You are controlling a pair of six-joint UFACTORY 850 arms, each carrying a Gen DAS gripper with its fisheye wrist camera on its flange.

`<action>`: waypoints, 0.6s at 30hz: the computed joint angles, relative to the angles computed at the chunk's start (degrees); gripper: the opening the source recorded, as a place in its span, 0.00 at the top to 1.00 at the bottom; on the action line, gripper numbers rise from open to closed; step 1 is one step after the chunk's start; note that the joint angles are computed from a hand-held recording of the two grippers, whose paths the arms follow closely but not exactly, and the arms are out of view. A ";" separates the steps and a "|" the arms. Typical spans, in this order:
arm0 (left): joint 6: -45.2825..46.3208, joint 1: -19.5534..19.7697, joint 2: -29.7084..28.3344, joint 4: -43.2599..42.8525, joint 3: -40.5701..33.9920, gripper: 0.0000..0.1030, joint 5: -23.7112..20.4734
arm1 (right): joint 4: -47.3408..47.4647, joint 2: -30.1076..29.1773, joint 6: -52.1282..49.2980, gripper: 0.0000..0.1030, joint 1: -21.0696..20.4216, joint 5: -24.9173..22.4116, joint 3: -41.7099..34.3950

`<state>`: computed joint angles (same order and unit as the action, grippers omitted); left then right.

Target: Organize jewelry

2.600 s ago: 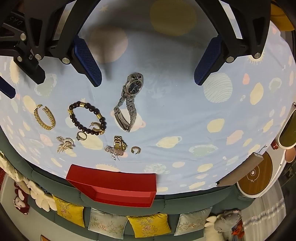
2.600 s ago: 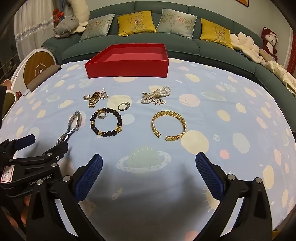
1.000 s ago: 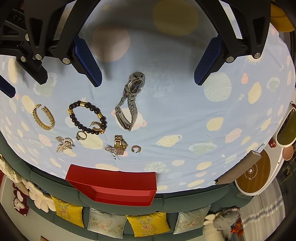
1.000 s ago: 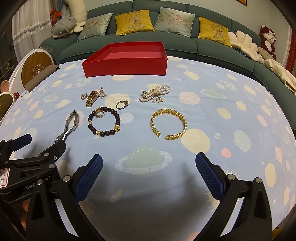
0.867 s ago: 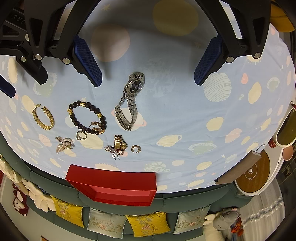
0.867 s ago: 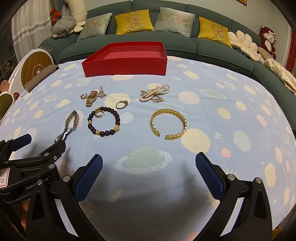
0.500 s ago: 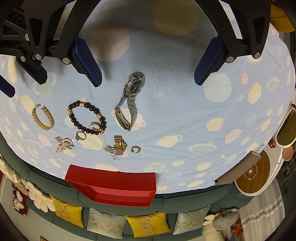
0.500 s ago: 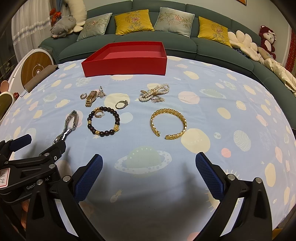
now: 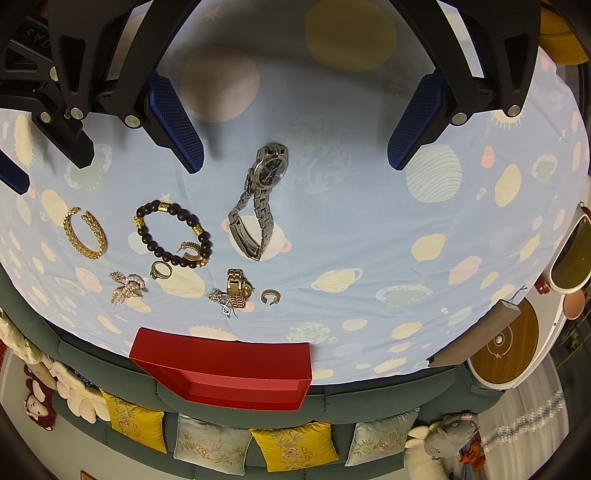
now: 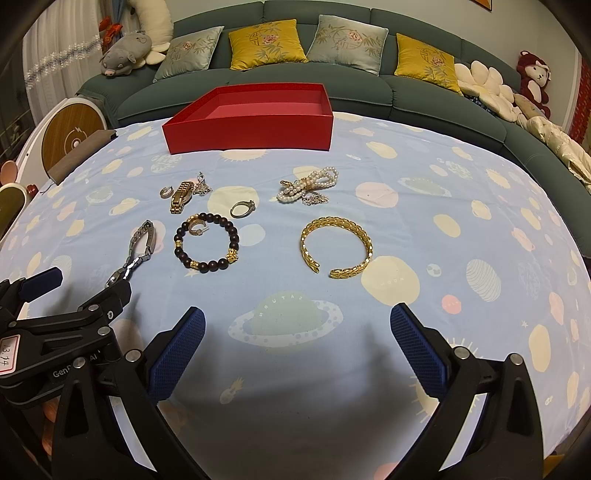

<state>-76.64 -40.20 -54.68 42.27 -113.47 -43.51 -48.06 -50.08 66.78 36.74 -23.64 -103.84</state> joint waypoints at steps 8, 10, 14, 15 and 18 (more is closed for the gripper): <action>0.00 -0.01 -0.03 -0.02 -0.05 0.06 -0.03 | -0.03 0.00 0.05 0.05 0.02 -0.05 0.00; 0.00 -0.02 -0.04 0.02 -0.05 0.06 -0.04 | -0.03 0.00 0.05 0.05 0.02 -0.05 0.00; 0.05 -0.01 -0.06 -0.09 -0.10 0.06 -0.08 | -0.09 0.02 0.08 0.05 0.06 -0.08 0.00; 0.00 0.00 0.01 -0.13 -0.01 0.06 -0.05 | -0.03 0.02 0.05 0.05 0.06 -0.10 -0.01; 0.31 0.19 0.75 -0.81 0.99 0.06 0.96 | -0.24 0.08 0.25 0.05 0.08 -0.04 0.06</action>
<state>-76.33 -40.01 -53.93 41.47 -112.48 -42.55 -48.30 -50.00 67.03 36.81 -23.68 -103.78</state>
